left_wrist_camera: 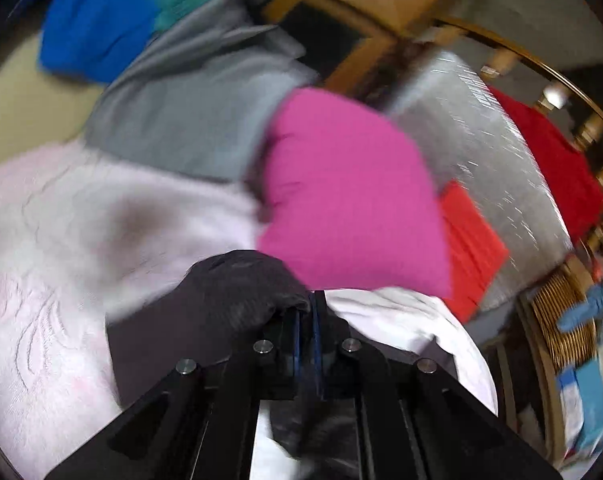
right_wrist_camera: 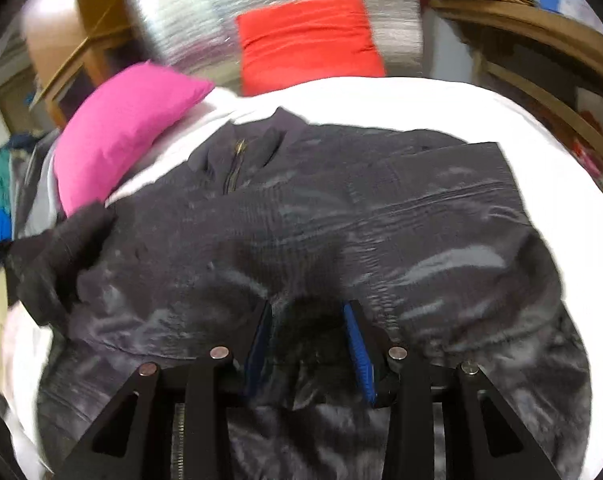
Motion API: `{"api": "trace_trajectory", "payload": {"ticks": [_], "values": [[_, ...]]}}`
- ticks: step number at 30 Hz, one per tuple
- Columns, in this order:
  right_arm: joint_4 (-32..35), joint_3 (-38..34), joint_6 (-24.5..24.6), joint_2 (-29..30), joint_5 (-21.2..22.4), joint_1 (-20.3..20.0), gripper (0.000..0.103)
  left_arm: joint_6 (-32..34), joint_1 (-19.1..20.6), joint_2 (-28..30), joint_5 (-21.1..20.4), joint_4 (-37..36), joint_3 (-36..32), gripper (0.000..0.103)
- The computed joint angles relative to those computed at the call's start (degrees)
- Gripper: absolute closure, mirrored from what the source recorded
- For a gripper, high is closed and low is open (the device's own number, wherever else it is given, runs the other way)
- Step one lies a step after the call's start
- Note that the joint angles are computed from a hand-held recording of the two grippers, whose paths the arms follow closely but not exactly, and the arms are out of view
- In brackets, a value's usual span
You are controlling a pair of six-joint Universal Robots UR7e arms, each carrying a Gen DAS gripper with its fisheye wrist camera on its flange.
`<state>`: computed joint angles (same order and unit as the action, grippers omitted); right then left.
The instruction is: Fold large clothes
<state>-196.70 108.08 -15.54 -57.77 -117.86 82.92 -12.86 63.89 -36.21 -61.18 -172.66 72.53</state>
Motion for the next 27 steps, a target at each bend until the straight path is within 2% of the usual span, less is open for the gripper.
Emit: {"api": "trace_trajectory", "payload": {"ticks": [4, 7, 11, 19, 23, 24, 25, 26, 27], "values": [[-3.74, 2.42, -1.11, -2.64, -2.85, 1.99, 0.062, 7.05, -4.03, 0.56, 0.65, -2.65, 1.67, 0.098], [-5.87, 4.35, -0.76, -4.99, -3.45, 2.62, 0.062, 12.16, -6.44, 1.28, -0.30, -3.97, 2.69, 0.098], [-7.46, 5.80, 0.06, -7.28, -2.36, 2.15, 0.061, 14.97, -8.22, 1.94, -2.09, -3.10, 4.15, 0.098], [-9.23, 7.98, 2.30, -10.29, 7.21, -3.14, 0.060, 18.04, -10.82, 5.38, -4.40, 2.21, 5.81, 0.098], [-9.79, 9.14, 5.10, -11.39, 14.91, -7.97, 0.056, 17.28, -10.81, 7.43, -7.87, 11.16, 4.81, 0.098], [-9.69, 9.46, 6.08, -11.68, 17.41, -9.68, 0.055, 16.13, -10.43, 7.79, -9.30, 14.86, 3.88, 0.096], [-8.96, 9.55, 7.09, -11.94, 19.23, -11.21, 0.054, 15.09, -9.99, 7.91, -10.82, 17.83, 3.00, 0.090], [-6.70, 9.07, 8.88, -12.31, 19.41, -12.04, 0.054, 14.08, -9.66, 7.78, -12.23, 20.23, 2.36, 0.085], [-3.76, 8.29, 11.19, -12.76, 19.59, -12.59, 0.053, 12.90, -9.34, 7.20, -13.90, 22.07, 2.21, 0.073]]}}
